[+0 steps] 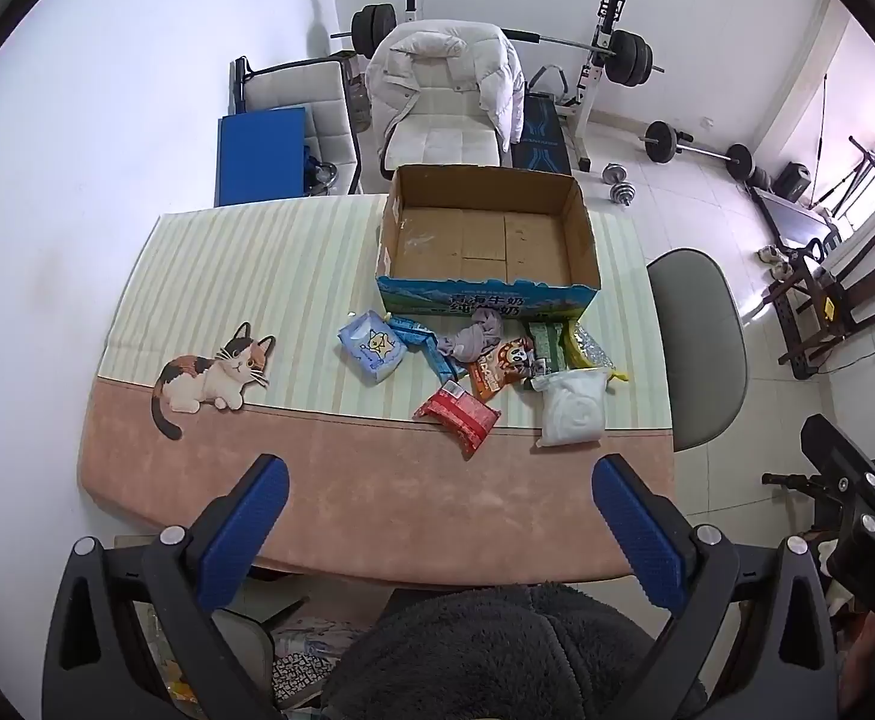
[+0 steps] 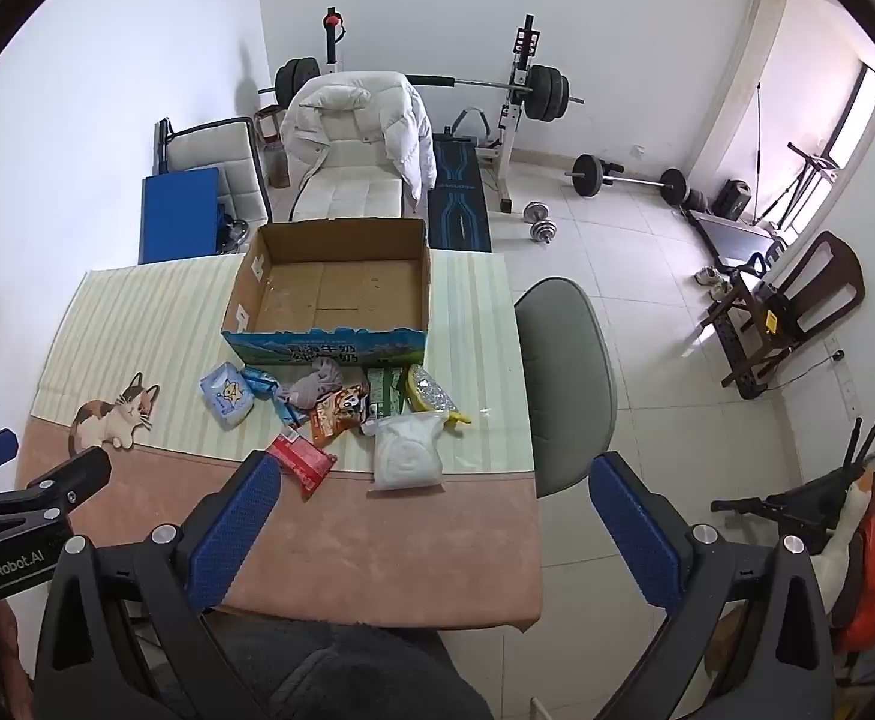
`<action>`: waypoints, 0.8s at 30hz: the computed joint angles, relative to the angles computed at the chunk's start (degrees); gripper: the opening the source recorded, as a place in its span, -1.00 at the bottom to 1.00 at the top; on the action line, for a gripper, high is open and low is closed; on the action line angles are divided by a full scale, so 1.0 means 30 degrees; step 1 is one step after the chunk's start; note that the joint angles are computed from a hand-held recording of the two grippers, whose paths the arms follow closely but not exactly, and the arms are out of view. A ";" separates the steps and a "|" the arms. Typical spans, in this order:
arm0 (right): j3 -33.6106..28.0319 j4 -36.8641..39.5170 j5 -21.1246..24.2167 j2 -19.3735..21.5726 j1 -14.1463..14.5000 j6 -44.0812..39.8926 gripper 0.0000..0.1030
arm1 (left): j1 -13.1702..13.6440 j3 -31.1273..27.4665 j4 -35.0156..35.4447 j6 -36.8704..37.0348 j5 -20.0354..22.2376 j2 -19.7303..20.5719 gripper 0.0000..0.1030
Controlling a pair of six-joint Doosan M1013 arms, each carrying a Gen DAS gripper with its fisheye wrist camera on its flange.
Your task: Organize soft objects
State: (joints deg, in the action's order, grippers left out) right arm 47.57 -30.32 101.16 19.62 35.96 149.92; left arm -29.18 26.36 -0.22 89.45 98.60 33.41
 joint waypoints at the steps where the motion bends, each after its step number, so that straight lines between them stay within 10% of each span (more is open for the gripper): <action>1: -0.0022 0.0034 0.0031 -0.0035 0.0055 0.0040 1.00 | -0.0008 -0.0016 0.0020 0.0036 -0.0023 0.0015 1.00; 24: -0.1579 -0.0539 0.1296 0.0569 0.0417 -0.0236 1.00 | 0.0186 0.0480 -0.0281 0.0336 -0.0716 -0.0401 1.00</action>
